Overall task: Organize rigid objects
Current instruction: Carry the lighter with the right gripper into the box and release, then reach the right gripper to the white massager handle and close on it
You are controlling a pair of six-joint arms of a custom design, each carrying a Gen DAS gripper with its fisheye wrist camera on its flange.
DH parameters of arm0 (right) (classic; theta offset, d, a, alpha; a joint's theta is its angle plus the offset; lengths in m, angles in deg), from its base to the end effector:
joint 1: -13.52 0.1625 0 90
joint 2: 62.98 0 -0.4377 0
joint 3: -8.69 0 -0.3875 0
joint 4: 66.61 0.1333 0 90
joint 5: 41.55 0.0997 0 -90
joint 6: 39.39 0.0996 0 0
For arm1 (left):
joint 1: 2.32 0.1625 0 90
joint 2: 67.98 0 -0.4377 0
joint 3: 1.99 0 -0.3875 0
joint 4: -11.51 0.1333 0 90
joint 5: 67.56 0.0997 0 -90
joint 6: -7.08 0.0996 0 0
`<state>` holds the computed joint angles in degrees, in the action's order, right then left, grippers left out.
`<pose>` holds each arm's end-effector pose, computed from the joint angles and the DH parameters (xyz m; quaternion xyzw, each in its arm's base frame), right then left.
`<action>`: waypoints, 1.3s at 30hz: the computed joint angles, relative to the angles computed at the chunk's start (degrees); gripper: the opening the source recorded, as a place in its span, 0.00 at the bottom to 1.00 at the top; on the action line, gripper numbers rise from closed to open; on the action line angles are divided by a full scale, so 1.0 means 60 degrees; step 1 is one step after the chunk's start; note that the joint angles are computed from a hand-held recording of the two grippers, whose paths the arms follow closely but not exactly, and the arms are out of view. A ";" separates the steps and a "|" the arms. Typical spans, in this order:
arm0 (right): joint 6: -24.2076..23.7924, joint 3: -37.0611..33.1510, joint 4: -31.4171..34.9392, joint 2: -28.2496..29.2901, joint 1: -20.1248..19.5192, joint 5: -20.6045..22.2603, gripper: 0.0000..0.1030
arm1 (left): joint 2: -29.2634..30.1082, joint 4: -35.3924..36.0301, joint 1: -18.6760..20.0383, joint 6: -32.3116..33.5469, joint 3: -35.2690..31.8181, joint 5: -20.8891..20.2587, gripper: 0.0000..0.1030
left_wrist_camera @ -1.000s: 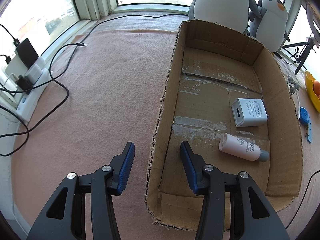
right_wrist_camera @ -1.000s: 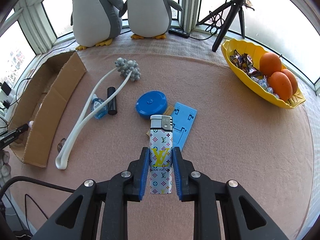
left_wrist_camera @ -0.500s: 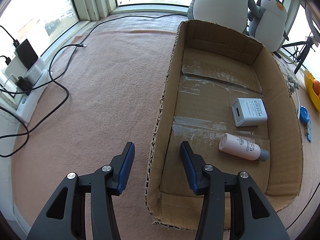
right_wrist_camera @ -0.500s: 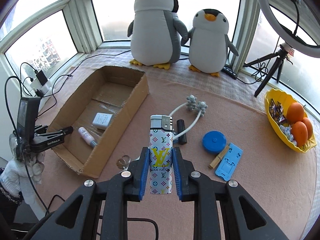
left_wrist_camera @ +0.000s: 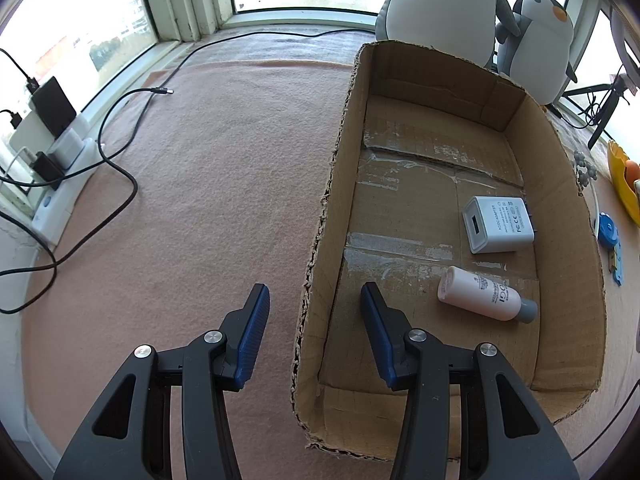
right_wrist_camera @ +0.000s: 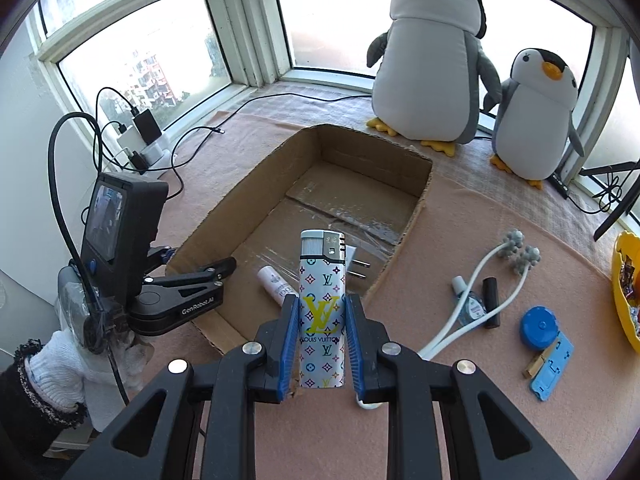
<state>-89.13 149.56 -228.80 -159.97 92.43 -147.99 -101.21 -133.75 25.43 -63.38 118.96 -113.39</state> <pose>0.0341 -0.3726 0.2915 0.2846 -0.9172 0.1385 0.2421 -0.2838 -0.3784 -0.0986 0.0411 0.8949 -0.2268 0.3820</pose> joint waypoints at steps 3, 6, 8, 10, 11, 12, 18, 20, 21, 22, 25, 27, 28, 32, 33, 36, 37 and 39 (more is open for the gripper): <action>0.0079 0.0097 -0.0349 0.0456 0.0241 -0.0102 0.20 | -0.0007 0.0006 -0.0004 -0.0006 0.0001 -0.0008 0.45; 0.0266 0.0128 -0.0653 0.0948 0.0332 -0.0216 0.20 | -0.0010 -0.0032 -0.0001 -0.0002 0.0017 -0.0006 0.45; 0.0313 0.0172 -0.0917 0.1236 0.0378 -0.0348 0.20 | -0.0015 -0.0053 0.0004 0.0002 0.0022 -0.0010 0.45; 0.0345 0.0202 -0.1055 0.1441 0.0406 -0.0442 0.20 | -0.0021 -0.0050 -0.0003 -0.0010 0.0034 -0.0011 0.45; 0.0350 0.0208 -0.1078 0.1494 0.0419 -0.0476 0.20 | -0.0018 -0.0037 -0.0005 -0.0013 0.0028 -0.0006 0.45; 0.0353 0.0220 -0.1104 0.1542 0.0428 -0.0496 0.20 | -0.0017 -0.0034 -0.0009 -0.0015 0.0029 -0.0003 0.45; 0.0410 0.0204 -0.1092 0.1628 0.0398 -0.0426 0.21 | -0.0018 -0.0038 -0.0011 -0.0017 0.0036 -0.0001 0.45; 0.0506 0.0124 -0.0858 0.1554 0.0340 -0.0294 0.32 | -0.0014 -0.0033 -0.0010 -0.0025 0.0028 -0.0001 0.45; 0.0561 0.0091 -0.0731 0.1486 0.0297 -0.0191 0.36 | -0.0011 -0.0022 -0.0010 -0.0020 0.0023 0.0007 0.45; 0.0596 0.0097 -0.0712 0.1398 0.0247 -0.0074 0.39 | -0.0007 -0.0026 -0.0010 -0.0022 0.0029 0.0011 0.45; 0.0728 0.0066 -0.0584 0.1180 0.0135 0.0195 0.40 | -0.0003 -0.0037 -0.0007 -0.0019 0.0037 0.0018 0.45; 0.0828 0.0035 -0.0500 0.1056 0.0074 0.0300 0.40 | -0.0008 -0.0029 -0.0007 -0.0014 0.0039 0.0017 0.45; 0.0854 0.0028 -0.0467 0.0994 0.0036 0.0344 0.40 | -0.0012 -0.0044 -0.0007 -0.0013 0.0050 0.0015 0.45; 0.0829 0.0032 -0.0399 0.0677 -0.0216 0.0499 0.40 | -0.0010 -0.0041 -0.0003 -0.0009 0.0047 0.0011 0.45; 0.0767 0.0051 -0.0432 0.0574 -0.0325 0.0565 0.40 | -0.0010 -0.0041 -0.0003 -0.0009 0.0047 0.0011 0.45; 0.0513 0.0135 -0.0755 0.0260 -0.0762 0.0709 0.40 | -0.0010 -0.0035 -0.0007 -0.0015 0.0045 0.0016 0.45; 0.0418 0.0125 -0.0771 0.0141 -0.0942 0.0769 0.40 | -0.0007 -0.0035 -0.0006 -0.0017 0.0045 0.0020 0.45; 0.0271 0.0039 -0.0702 -0.0096 -0.1332 0.0899 0.40 | -0.0010 -0.0030 -0.0002 -0.0019 0.0042 0.0017 0.45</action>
